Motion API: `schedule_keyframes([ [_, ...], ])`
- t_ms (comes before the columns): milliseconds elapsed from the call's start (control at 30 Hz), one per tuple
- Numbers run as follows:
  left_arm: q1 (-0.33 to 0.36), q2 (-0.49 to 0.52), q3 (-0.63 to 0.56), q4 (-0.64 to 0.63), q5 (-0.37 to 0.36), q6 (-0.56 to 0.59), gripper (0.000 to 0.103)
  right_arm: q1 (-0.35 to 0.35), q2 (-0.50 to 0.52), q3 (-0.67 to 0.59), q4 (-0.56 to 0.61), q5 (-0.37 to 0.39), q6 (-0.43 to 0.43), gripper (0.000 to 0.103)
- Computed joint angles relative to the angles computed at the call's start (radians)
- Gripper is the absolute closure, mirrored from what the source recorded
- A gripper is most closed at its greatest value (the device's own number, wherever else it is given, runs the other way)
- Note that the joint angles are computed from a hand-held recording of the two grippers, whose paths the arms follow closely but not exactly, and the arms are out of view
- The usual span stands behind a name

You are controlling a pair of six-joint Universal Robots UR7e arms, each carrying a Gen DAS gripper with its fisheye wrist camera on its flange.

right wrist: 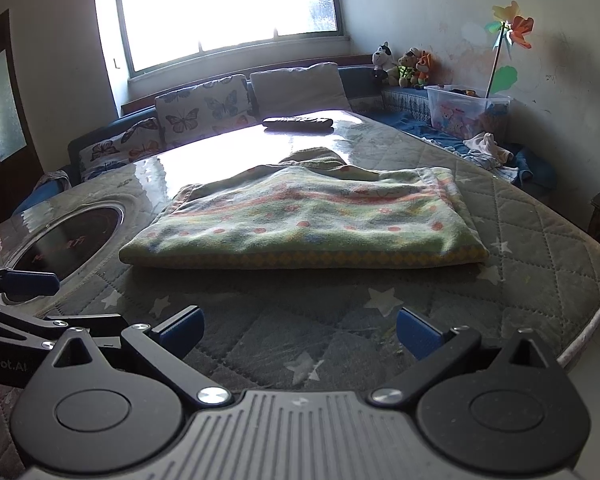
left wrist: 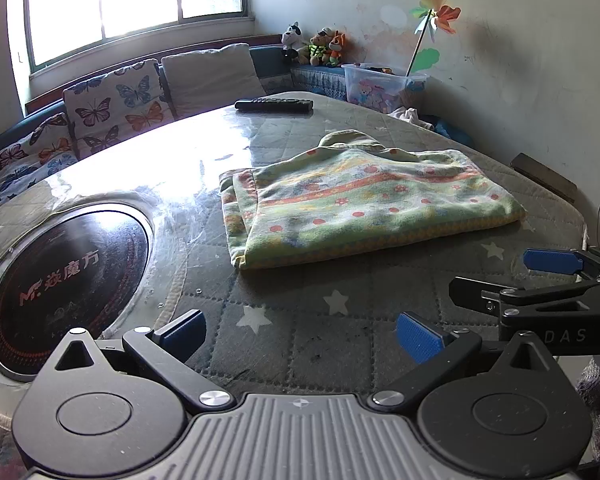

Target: Fold clothes

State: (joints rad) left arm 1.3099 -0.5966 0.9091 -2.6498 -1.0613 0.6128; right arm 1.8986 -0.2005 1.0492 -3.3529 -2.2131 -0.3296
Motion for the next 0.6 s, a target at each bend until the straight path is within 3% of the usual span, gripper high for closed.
schedule_keyframes([
  [600, -0.002, 0.021, -0.039, 0.017, -0.002, 0.019, 0.0, -0.005, 0.008, -0.026, 0.026, 0.003, 0.004, 0.0],
])
